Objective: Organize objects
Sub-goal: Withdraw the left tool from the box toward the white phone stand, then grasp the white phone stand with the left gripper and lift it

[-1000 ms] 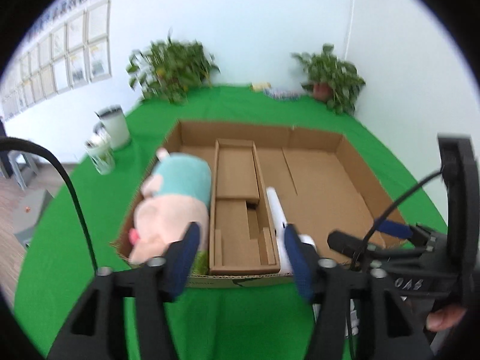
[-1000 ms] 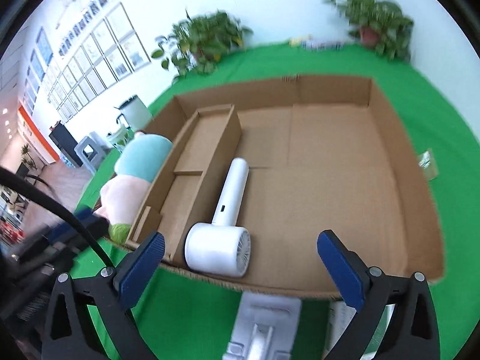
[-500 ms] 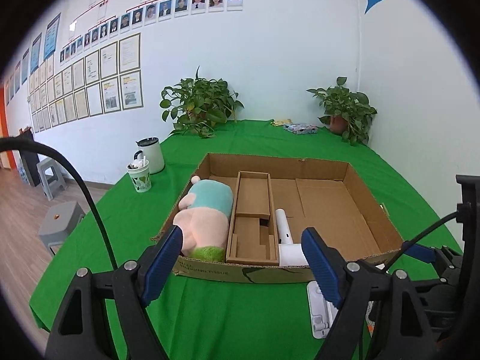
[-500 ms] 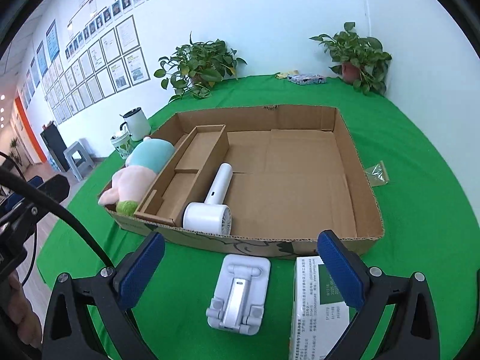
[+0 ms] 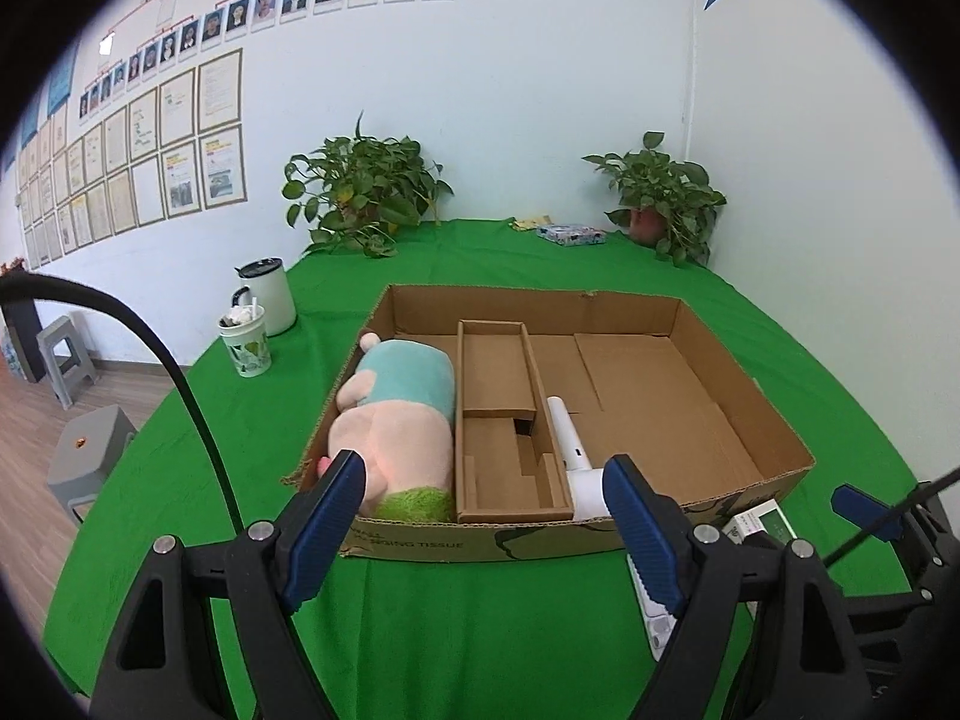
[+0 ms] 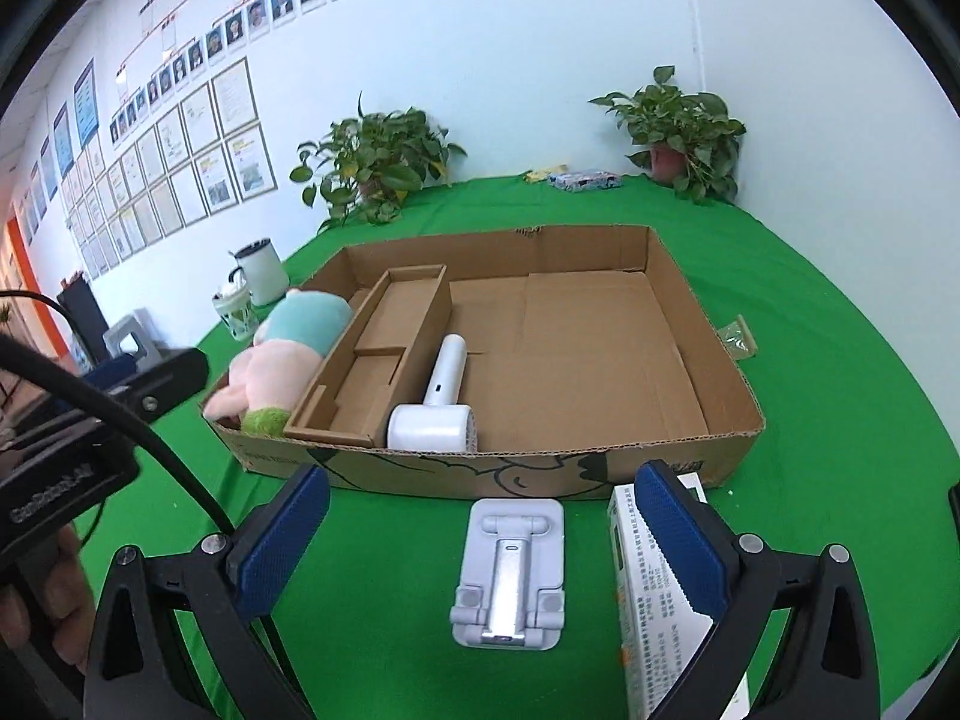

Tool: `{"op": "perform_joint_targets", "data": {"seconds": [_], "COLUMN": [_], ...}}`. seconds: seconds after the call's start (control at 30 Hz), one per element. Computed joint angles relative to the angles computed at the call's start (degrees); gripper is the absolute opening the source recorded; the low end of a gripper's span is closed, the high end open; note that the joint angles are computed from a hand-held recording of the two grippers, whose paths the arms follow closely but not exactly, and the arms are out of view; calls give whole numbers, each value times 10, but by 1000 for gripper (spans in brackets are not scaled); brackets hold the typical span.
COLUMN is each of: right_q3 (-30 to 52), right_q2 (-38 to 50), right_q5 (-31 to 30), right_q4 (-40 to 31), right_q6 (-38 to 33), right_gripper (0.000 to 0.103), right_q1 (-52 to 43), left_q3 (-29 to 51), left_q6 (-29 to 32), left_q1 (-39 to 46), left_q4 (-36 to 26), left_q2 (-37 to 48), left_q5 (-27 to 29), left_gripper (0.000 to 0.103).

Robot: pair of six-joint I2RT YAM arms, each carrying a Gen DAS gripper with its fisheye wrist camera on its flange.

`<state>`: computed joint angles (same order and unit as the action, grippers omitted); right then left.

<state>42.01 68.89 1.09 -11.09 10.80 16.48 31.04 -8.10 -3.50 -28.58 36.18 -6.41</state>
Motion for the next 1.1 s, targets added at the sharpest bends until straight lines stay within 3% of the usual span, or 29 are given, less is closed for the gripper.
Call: {"op": "perform_joint_targets", "data": {"seconds": [0.1,0.4,0.53,0.7,0.83,1.03,1.1], "right_q3": [-26,-89,-81,-70,-63,-33,-25], "right_q2": [-44,-104,-55,25,88,188,215], "right_q5": [22,-39,-73,-107,-98,-42,-25], "right_q4": [-3,-11,-1,14,43,63,64], "right_q6": [33,13,-31,-76,-90,-72,-81], "right_gripper": [102,102,100,94,92,75,59], "right_q1": [-1,-49,-56,-38,-1,9,16], "left_q3": [-5,-20,-44,-57,-55,-59,-65], "left_q6": [-2,-24,-46,-53,-43,-47,-56], "left_q1": [2,-52,-64,-31,-14,1,-1], "left_q4": [11,52,74,77,72,86,96], "left_q2": [10,73,87,111,127,168,177], "left_q5": [12,-27,-35,10,42,105,112], "left_gripper": [81,81,81,81,81,80,80]}}
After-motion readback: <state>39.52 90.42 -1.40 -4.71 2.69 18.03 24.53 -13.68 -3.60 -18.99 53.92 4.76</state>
